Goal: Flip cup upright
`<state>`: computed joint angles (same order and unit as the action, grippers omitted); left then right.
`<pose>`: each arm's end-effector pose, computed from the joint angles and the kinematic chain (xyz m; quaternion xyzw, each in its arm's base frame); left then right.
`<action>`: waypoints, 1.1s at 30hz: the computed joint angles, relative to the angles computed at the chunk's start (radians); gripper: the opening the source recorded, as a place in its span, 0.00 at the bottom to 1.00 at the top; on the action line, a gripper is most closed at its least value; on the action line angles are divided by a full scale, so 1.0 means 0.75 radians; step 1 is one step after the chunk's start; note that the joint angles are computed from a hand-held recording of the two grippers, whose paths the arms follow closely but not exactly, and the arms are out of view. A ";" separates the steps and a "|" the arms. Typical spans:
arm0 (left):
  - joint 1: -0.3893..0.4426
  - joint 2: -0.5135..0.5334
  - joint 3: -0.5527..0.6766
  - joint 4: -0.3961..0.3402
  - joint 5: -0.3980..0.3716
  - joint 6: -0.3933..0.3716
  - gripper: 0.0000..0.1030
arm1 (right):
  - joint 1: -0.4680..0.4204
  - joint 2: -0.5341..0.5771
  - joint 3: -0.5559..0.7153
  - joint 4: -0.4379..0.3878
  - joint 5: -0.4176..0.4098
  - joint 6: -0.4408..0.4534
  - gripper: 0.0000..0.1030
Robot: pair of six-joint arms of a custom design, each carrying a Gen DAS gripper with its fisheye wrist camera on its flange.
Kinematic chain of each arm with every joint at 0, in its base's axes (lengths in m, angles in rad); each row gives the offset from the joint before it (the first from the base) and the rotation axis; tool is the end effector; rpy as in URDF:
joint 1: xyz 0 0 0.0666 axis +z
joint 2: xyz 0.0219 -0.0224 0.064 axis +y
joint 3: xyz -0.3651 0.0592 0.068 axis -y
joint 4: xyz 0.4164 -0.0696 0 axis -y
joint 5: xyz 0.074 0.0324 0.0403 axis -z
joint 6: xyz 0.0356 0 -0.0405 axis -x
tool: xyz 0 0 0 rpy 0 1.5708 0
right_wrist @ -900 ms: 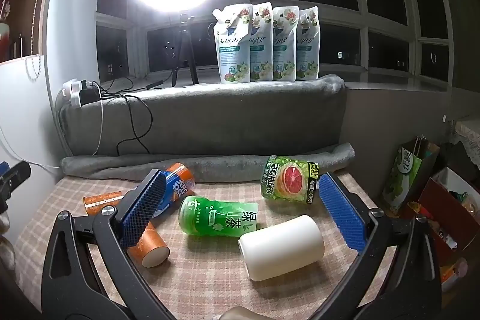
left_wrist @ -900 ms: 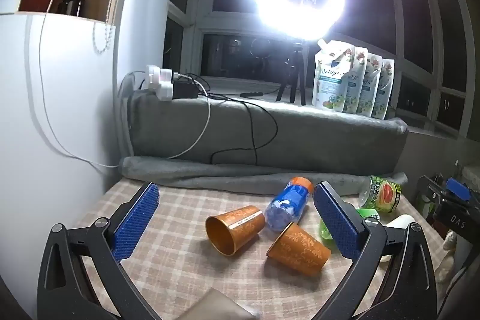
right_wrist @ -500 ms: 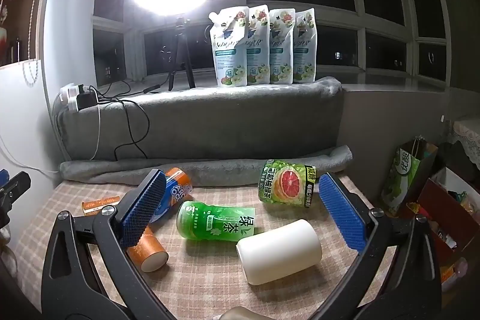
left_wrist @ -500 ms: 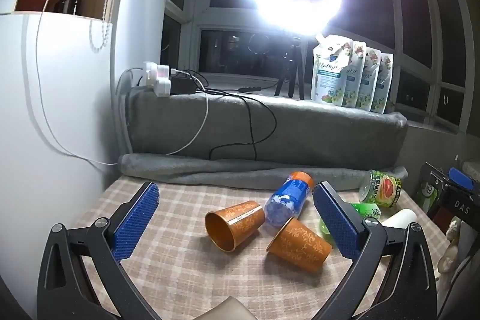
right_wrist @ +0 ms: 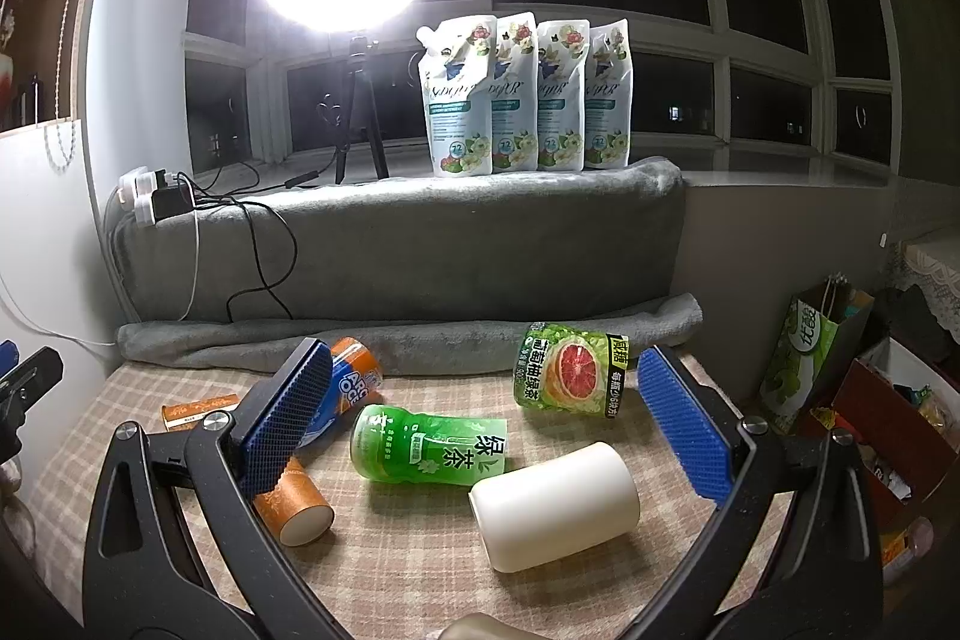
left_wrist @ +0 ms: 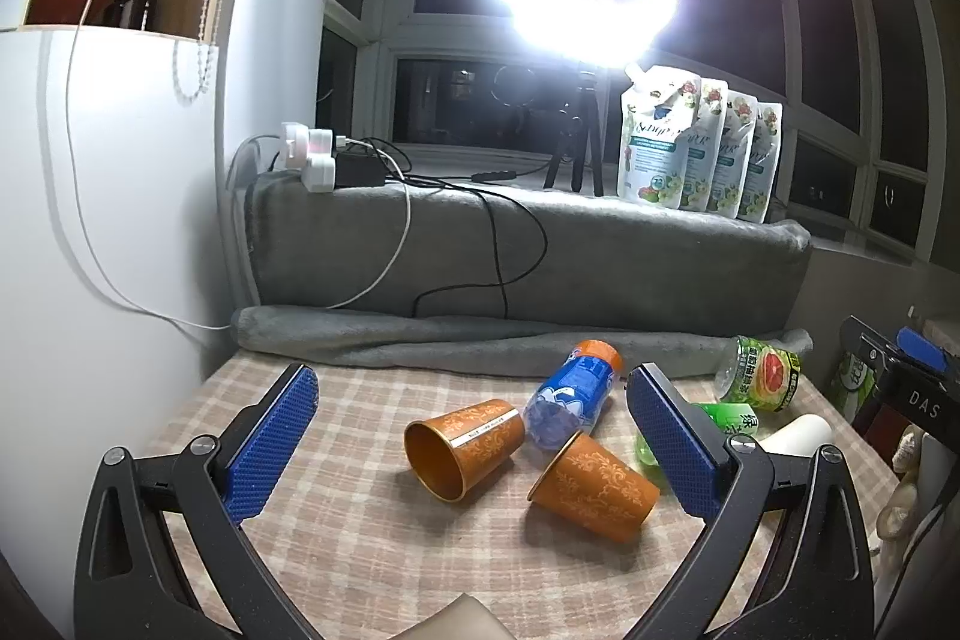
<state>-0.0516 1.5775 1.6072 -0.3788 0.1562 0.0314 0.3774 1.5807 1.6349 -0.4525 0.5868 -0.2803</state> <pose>0.6100 -0.0374 0.4701 0.0530 0.8162 -0.0876 0.5687 0.5696 0.2042 0.4772 0.1211 0.8043 -0.0570 0.5790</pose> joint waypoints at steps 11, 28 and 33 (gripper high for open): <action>0.002 0.000 -0.005 0.004 0.003 0.004 0.99 | 0.001 0.004 0.001 0.004 0.003 0.001 1.00; 0.008 0.004 -0.007 0.018 0.001 0.014 0.99 | -0.001 0.006 0.006 -0.001 0.003 0.003 1.00; 0.008 0.004 -0.009 0.021 0.001 0.014 0.99 | -0.002 0.007 0.007 -0.003 -0.002 0.005 1.00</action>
